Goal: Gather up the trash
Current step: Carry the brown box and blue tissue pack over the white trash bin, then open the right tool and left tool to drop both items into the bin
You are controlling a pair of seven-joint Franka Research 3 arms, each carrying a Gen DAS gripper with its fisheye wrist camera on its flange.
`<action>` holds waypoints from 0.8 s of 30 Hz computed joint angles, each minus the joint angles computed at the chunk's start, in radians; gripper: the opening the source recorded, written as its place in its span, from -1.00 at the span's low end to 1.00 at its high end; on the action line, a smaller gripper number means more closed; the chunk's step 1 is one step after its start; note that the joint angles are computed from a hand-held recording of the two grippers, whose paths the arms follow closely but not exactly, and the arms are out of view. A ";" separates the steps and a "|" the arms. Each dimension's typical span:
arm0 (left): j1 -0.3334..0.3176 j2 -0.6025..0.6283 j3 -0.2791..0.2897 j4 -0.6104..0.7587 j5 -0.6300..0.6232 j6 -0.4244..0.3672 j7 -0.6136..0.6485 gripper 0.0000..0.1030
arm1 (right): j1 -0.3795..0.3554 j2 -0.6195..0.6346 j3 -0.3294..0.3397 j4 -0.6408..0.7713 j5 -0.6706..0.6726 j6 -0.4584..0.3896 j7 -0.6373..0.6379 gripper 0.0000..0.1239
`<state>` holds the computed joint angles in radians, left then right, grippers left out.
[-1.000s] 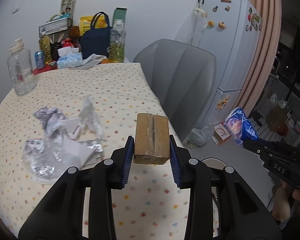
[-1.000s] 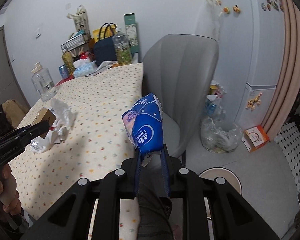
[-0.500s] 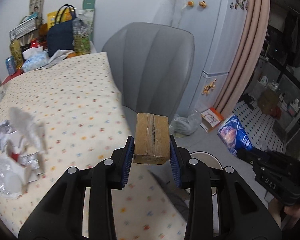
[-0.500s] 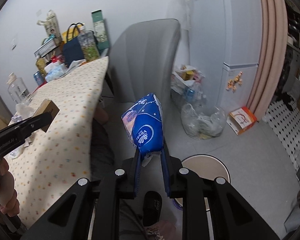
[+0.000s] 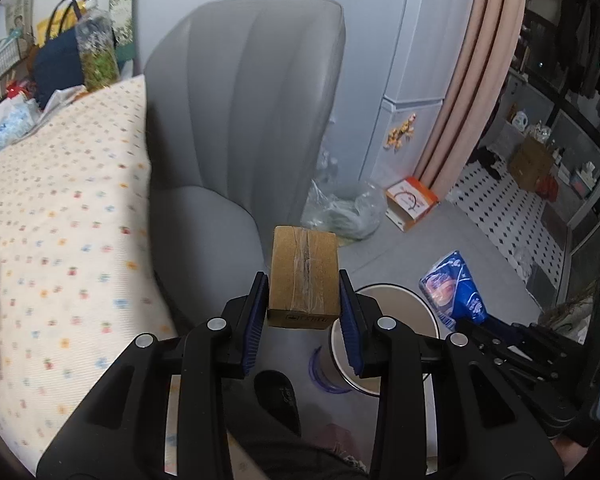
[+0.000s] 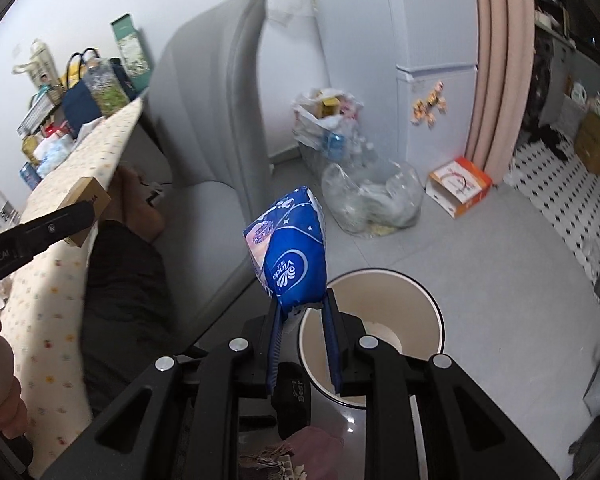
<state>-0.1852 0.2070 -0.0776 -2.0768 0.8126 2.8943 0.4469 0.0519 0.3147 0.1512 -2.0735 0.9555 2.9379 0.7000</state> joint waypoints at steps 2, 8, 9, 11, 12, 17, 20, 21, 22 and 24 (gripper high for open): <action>0.001 0.025 -0.010 0.021 -0.026 -0.012 0.027 -0.33 | -0.003 0.028 -0.005 0.019 -0.005 -0.003 0.010 -0.68; 0.003 0.075 -0.016 0.053 -0.110 -0.025 0.098 -0.33 | -0.019 0.103 -0.002 0.073 -0.042 0.000 0.055 -0.67; 0.002 0.080 -0.016 0.056 -0.122 -0.023 0.106 -0.33 | -0.017 0.112 -0.003 0.079 -0.054 0.007 0.070 -0.61; -0.003 0.092 -0.017 0.067 -0.143 -0.029 0.125 -0.33 | -0.036 0.132 0.013 0.091 -0.049 0.025 0.075 -0.37; -0.003 0.100 -0.019 0.075 -0.156 -0.033 0.143 -0.33 | -0.055 0.139 0.030 0.095 -0.033 0.034 0.064 -0.19; -0.004 0.141 -0.042 0.123 -0.233 -0.059 0.242 -0.33 | -0.096 0.127 0.047 0.079 -0.001 0.054 0.049 -0.03; -0.006 0.170 -0.064 0.158 -0.284 -0.067 0.312 -0.33 | -0.117 0.100 0.048 0.056 0.018 0.080 0.040 0.07; -0.008 0.184 -0.072 0.175 -0.302 -0.071 0.337 -0.33 | -0.127 0.090 0.052 0.048 0.031 0.093 0.031 0.12; -0.005 0.201 -0.089 0.197 -0.331 -0.081 0.375 -0.33 | -0.133 0.079 0.051 0.039 0.045 0.115 0.027 0.16; -0.010 0.233 -0.105 0.242 -0.372 -0.096 0.428 -0.33 | -0.140 0.067 0.050 0.028 0.067 0.167 0.029 0.34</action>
